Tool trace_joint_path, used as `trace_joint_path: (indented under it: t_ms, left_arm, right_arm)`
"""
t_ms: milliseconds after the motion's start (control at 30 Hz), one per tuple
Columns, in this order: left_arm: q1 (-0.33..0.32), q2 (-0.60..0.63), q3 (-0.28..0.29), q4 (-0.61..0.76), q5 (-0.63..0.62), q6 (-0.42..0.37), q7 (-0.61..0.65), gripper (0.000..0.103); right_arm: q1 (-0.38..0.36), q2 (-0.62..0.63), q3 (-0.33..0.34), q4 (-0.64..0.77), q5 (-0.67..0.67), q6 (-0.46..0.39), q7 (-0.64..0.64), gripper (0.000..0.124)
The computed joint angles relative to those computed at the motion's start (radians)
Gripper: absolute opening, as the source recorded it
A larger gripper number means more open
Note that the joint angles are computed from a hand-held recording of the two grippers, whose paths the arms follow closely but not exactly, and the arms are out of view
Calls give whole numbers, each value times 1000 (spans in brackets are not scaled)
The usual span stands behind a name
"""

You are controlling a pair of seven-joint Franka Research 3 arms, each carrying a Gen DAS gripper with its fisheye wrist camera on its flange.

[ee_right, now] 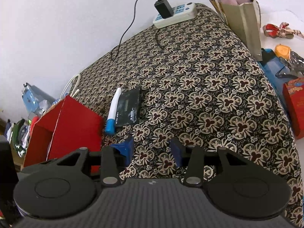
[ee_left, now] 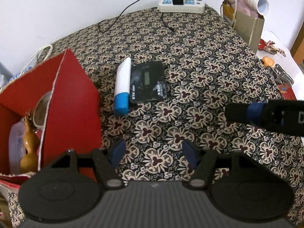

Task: Organize rigid objects
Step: 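Move the right tool out of the box toward the black card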

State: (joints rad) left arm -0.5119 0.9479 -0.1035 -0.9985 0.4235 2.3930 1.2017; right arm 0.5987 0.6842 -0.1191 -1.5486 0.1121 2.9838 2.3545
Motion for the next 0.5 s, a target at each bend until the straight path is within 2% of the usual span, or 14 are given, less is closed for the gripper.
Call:
trace_joint_path:
  t_ms: [500]
  left_arm:
    - [21, 45, -19, 53, -54, -36, 56, 66]
  right_arm:
    - [-13, 48, 20, 59, 8, -51, 15, 28]
